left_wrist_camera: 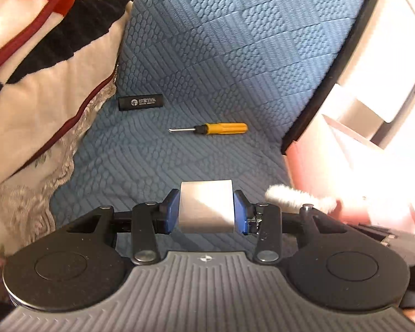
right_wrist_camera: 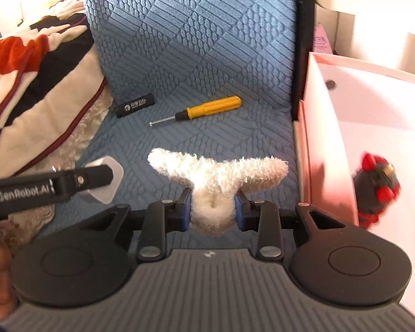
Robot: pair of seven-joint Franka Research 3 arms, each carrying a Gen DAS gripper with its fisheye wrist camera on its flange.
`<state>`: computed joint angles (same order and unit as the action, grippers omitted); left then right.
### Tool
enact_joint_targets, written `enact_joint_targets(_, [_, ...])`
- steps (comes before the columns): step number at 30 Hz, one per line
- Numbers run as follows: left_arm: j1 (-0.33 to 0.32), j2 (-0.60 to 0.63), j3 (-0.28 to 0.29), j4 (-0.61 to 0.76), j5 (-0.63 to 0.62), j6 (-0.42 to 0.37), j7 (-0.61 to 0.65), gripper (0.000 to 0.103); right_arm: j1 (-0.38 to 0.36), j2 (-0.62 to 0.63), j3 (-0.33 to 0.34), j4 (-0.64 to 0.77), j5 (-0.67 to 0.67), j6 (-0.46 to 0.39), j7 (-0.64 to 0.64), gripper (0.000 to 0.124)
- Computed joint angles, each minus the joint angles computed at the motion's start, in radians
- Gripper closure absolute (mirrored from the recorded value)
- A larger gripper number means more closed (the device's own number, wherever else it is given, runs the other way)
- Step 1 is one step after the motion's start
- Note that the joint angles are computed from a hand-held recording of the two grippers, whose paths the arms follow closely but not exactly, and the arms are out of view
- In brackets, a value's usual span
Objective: Organize rigid objects
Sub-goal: 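Carry white plug with left tool while right tool carries fluffy toy into pink box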
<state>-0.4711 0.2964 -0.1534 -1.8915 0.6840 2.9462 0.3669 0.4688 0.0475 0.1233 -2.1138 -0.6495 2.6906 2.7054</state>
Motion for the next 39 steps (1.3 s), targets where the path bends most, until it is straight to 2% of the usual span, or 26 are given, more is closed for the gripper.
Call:
enact_joint_targets(3, [-0.031, -0.041, 0.019, -0.027, 0.051, -0.026, -0.068, 0.056, 0.002, -0.048, 0.013, -0.048, 0.025, -0.023, 0.003, 0.09])
enact_joint_targets(5, [-0.02, -0.072, 0.004, -0.065, 0.051, -0.018, -0.108, 0.056, -0.003, -0.087, 0.029, -0.079, 0.051, -0.042, 0.008, 0.09])
enact_joint_targets(7, [0.004, -0.096, -0.026, -0.096, 0.013, -0.008, -0.098, 0.056, -0.011, -0.121, 0.047, -0.1, 0.069, -0.059, 0.006, 0.09])
enact_joint_targets(14, [0.028, -0.18, -0.08, -0.138, -0.01, -0.044, -0.081, 0.056, -0.046, -0.208, 0.1, -0.127, 0.129, -0.101, -0.048, 0.09])
enact_joint_targets(19, [0.04, -0.206, -0.113, -0.125, -0.058, -0.067, -0.037, 0.056, -0.072, -0.267, 0.126, -0.137, 0.17, -0.12, -0.06, 0.09])
enact_joint_targets(25, [0.029, -0.194, -0.132, -0.045, -0.099, -0.107, 0.017, 0.056, -0.1, -0.323, 0.132, -0.132, 0.248, -0.136, -0.137, 0.09])
enact_joint_targets(29, [0.006, -0.158, -0.132, 0.043, -0.085, -0.145, 0.025, 0.056, -0.132, -0.345, 0.142, -0.114, 0.249, -0.144, -0.174, 0.09])
enact_joint_targets(39, [-0.087, -0.018, -0.117, 0.311, -0.09, -0.233, 0.063, 0.056, -0.202, -0.43, 0.13, -0.11, 0.314, -0.159, -0.309, 0.09])
